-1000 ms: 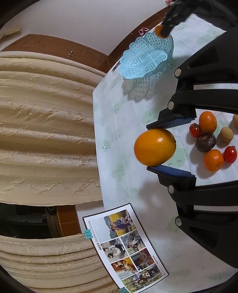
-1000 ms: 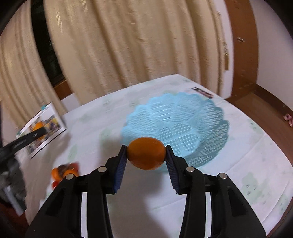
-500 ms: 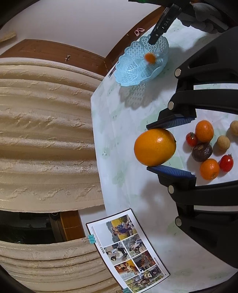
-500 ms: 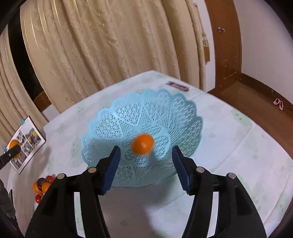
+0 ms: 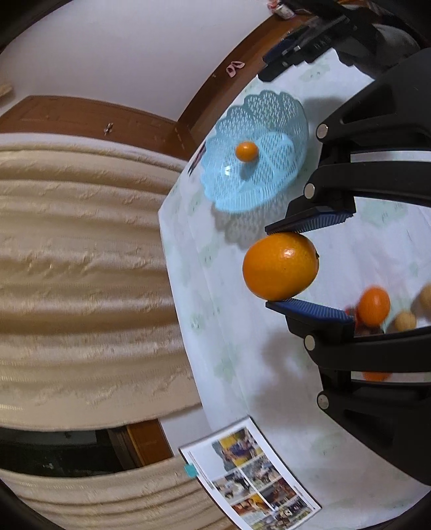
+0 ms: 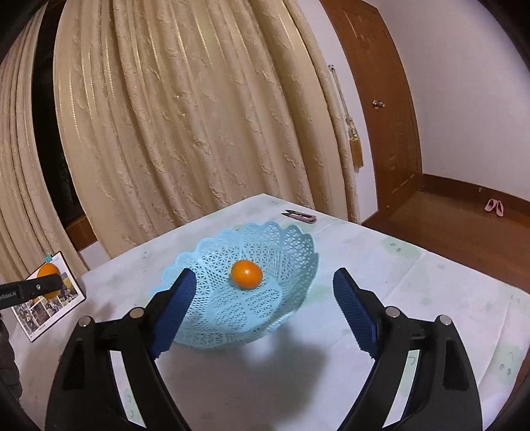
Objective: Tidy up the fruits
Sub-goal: 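Lower the held orange into the blue basket and open the left gripper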
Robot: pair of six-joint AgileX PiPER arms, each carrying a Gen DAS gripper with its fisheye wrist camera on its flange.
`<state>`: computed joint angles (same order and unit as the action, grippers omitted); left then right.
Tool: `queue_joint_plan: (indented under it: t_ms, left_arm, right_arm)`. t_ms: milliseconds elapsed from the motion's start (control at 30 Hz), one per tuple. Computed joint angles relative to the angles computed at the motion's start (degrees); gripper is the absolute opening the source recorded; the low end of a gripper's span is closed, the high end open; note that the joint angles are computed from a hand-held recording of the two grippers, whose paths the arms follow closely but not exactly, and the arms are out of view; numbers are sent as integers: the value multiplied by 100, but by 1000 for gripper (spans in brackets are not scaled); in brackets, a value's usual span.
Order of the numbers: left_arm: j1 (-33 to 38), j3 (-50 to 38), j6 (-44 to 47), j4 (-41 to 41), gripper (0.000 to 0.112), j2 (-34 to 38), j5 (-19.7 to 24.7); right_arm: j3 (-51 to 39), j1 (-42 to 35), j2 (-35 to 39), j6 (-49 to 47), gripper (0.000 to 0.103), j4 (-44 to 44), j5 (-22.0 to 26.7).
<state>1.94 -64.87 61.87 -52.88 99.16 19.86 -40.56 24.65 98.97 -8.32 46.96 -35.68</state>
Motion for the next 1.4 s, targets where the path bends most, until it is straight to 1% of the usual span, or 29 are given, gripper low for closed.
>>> queue_joint_plan:
  t_ms: [167,367,433,533,633,833,900,933,967,1100,1300,1400]
  left_arm:
    - [-543,-215,-689,516,39,230,-70]
    - [-1128,-598,-1563,1251,39,670,-202]
    - [-1279,-731,-1831,1485,39,834,-237]
    - [-1488,-1022,-2313,1896,39,1148,-193]
    - [-1635,-1228,-2715,2267,39,1354,-158]
    - [-1823,-1508,-3233,2772,40,1666,-137]
    - [-1812,-1521,-3356,2856,52,1672,-186]
    - [-1803,-1504,-3398,2868,64,1656,-224]
    - [-1775,-1459,-3385,2818,70,1621,-304]
    - [-1619,-1322,-3390,2786,79,1436,-415]
    - [-1398,-1068,-3475,2916,84,1100,-619]
    - [-1275,-827,-3349,2899,87,858,-794]
  right_arm:
    - [89,-276,-7,509,86,-399,284]
    - [11,-241,136,427,86,-346,411]
    - [-32,-177,175,251,86,-159,393]
    - [3,-137,170,281,86,-122,307]
    - [-13,-201,191,411,86,-192,389]
    - [-35,-180,187,291,86,-91,396]
    - [-30,-190,186,316,86,-104,400]
    - [-24,-185,176,308,86,-90,400]
    - [-16,-186,170,314,86,-97,398]
    - [-6,-179,166,312,86,-99,384]
    - [1,-174,157,340,86,-83,365]
    - [29,-178,147,403,86,-122,332]
